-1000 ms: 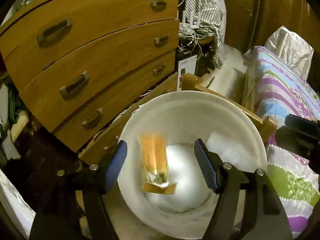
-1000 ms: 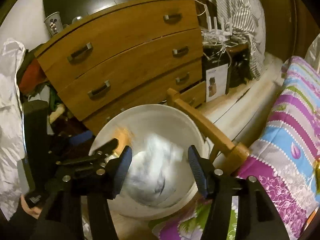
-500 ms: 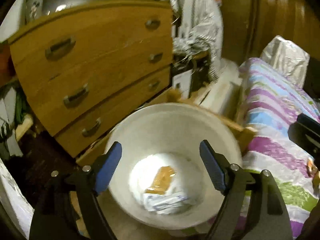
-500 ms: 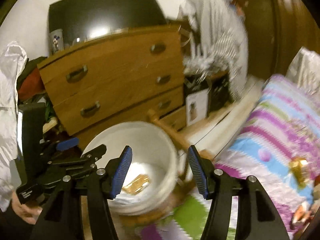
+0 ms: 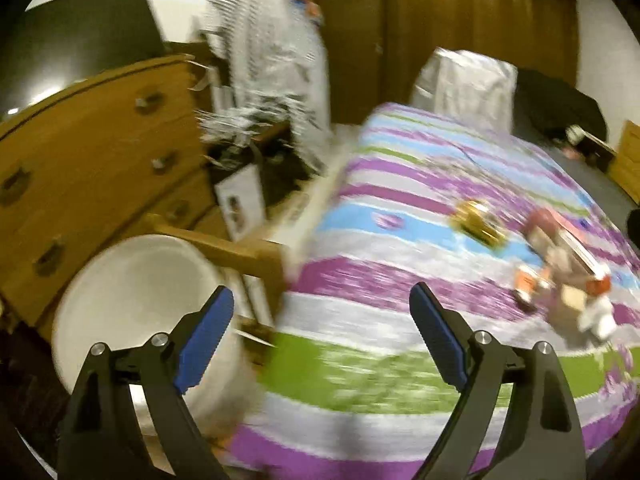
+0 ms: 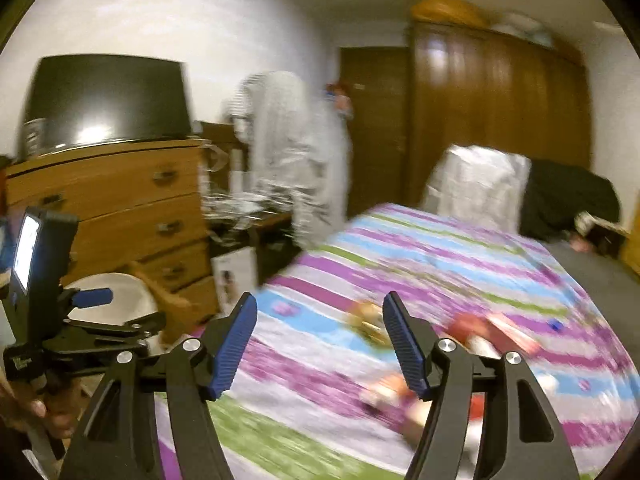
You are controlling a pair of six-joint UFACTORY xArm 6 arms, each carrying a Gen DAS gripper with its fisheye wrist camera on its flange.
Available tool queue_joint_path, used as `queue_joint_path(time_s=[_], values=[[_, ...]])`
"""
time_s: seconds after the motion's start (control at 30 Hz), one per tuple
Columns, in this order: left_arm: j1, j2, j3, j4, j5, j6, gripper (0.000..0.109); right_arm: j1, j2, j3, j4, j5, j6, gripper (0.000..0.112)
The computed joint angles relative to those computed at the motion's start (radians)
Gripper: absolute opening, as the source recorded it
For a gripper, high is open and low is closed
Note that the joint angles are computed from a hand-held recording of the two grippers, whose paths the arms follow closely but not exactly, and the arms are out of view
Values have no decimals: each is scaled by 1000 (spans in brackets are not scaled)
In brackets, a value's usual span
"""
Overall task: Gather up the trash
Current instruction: 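Swing both open tools back toward the trash on the bed, then grasp the orange paper cup with the left tool while the right tool grasps the red box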
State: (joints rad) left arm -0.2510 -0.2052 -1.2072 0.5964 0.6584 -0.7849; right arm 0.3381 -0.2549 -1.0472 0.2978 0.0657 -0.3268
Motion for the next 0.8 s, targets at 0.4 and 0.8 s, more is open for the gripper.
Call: queue_joint_path(time_s=[0.4, 0.8], values=[[-139, 280, -199, -288, -138, 322, 75, -410, -11, 61, 577, 294, -485, 89], [-130, 573, -552, -915, -7, 1036, 57, -355, 264, -251, 366, 536, -305, 89]])
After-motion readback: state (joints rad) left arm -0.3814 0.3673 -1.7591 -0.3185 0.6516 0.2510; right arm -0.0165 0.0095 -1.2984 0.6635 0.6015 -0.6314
